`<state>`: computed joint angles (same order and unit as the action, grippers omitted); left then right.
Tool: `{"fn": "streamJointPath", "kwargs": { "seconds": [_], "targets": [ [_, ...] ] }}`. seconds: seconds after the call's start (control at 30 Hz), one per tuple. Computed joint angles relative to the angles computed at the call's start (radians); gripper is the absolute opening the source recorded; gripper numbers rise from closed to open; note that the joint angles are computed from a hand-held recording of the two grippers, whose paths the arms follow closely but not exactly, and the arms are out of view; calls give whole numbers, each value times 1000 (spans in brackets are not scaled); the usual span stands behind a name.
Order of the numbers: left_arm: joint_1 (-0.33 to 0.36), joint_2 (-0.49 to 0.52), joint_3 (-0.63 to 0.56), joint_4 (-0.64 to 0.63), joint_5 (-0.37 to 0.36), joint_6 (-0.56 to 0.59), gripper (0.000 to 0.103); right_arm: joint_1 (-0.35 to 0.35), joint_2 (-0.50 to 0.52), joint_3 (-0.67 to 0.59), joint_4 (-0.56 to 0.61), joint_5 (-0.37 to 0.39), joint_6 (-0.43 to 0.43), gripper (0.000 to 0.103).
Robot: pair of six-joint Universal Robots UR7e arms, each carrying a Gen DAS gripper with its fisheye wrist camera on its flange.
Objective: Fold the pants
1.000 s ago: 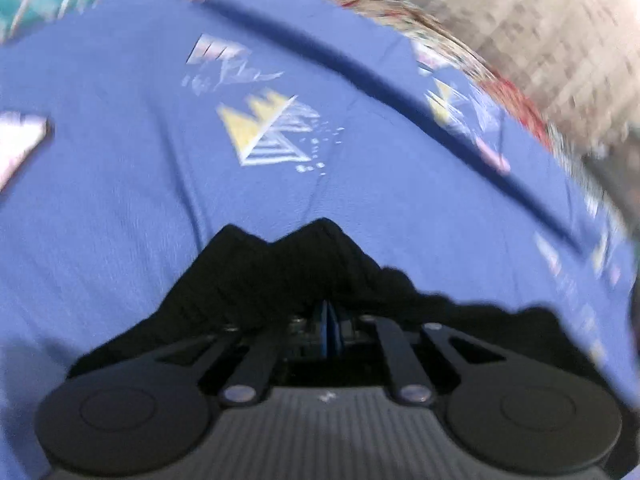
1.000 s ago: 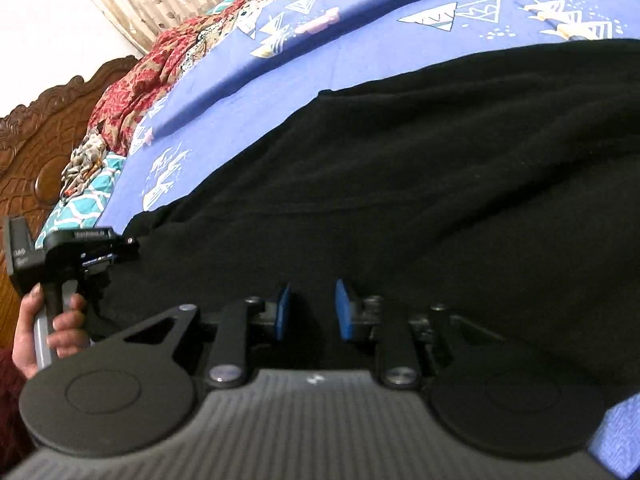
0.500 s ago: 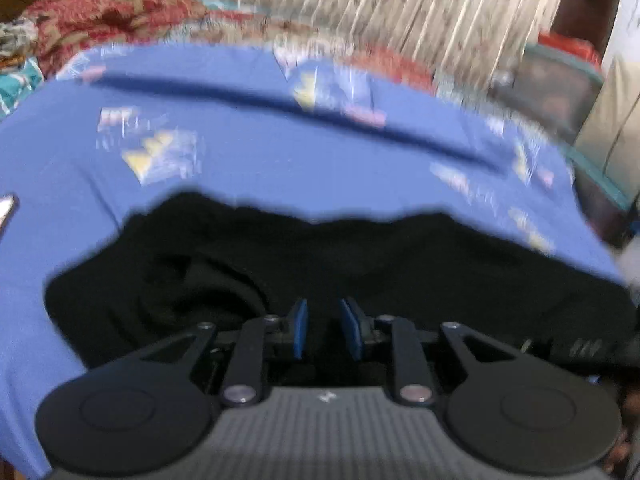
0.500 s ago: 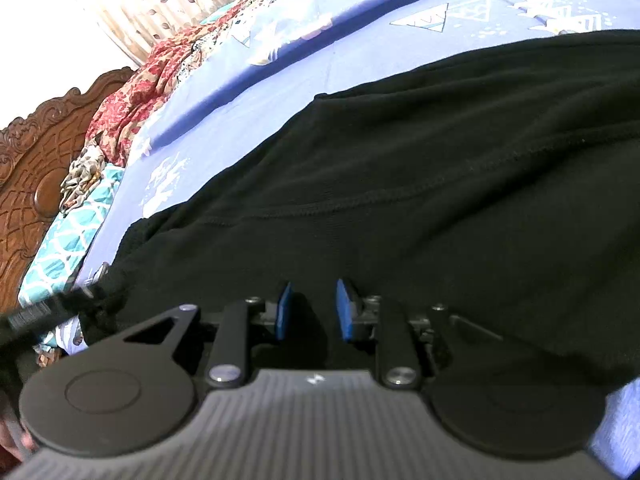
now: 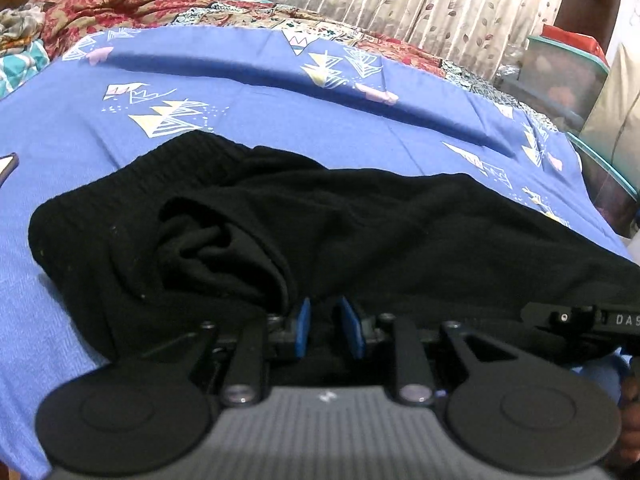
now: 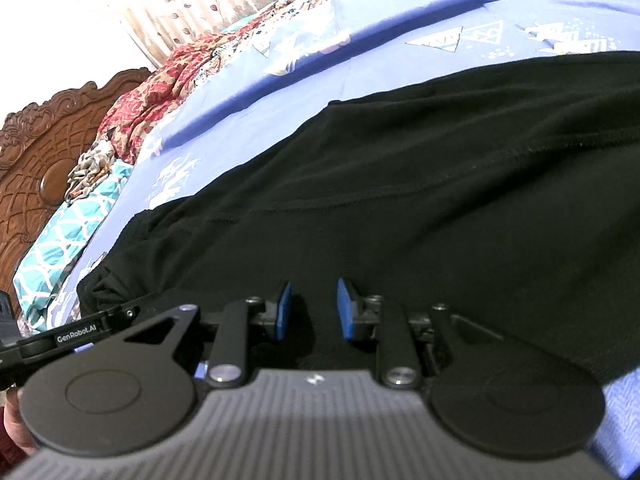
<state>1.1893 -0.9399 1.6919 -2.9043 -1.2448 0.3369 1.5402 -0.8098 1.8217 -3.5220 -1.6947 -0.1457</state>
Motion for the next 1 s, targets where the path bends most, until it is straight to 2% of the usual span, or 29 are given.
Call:
{"fn": "streamJointPath", "kwargs": {
  "seconds": [1.0],
  "targets": [
    [1,1,-24,53,1,-14,20,-2,11,17,-47,20,17,28]
  ]
}}
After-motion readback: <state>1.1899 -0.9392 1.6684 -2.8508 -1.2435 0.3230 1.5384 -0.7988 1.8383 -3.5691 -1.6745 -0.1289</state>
